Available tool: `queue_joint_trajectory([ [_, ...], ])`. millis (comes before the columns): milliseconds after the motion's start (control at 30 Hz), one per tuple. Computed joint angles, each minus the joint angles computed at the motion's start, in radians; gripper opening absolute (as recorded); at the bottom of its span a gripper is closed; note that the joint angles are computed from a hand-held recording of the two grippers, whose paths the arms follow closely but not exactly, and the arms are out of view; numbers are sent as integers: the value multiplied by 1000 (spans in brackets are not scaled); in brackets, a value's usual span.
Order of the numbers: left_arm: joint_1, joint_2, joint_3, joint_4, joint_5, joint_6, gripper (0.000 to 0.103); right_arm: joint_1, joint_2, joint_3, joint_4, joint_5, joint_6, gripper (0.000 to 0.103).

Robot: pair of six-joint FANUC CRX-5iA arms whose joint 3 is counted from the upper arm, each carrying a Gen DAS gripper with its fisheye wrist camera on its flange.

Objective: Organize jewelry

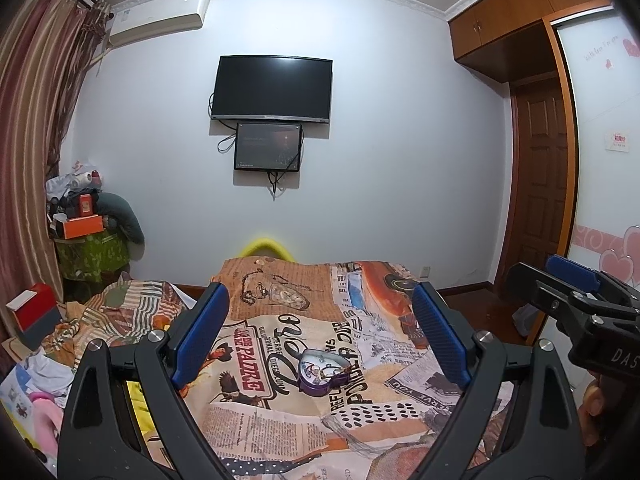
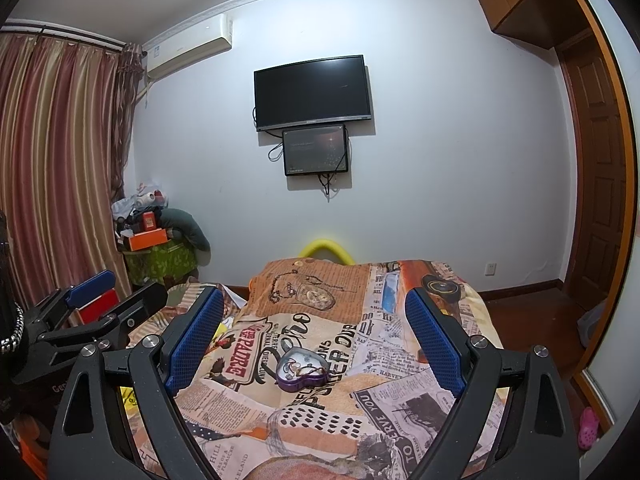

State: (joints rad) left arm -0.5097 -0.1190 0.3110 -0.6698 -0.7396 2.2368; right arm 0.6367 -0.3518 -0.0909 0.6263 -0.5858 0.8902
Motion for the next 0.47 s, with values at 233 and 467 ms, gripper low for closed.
queue_joint_trajectory([
  [233, 0, 2, 4, 0, -6, -5, 93, -4, 2, 0, -1, 1, -1, 90],
  [467, 11, 6, 1, 19, -3, -19, 93, -5, 3, 1, -6, -1, 2, 90],
])
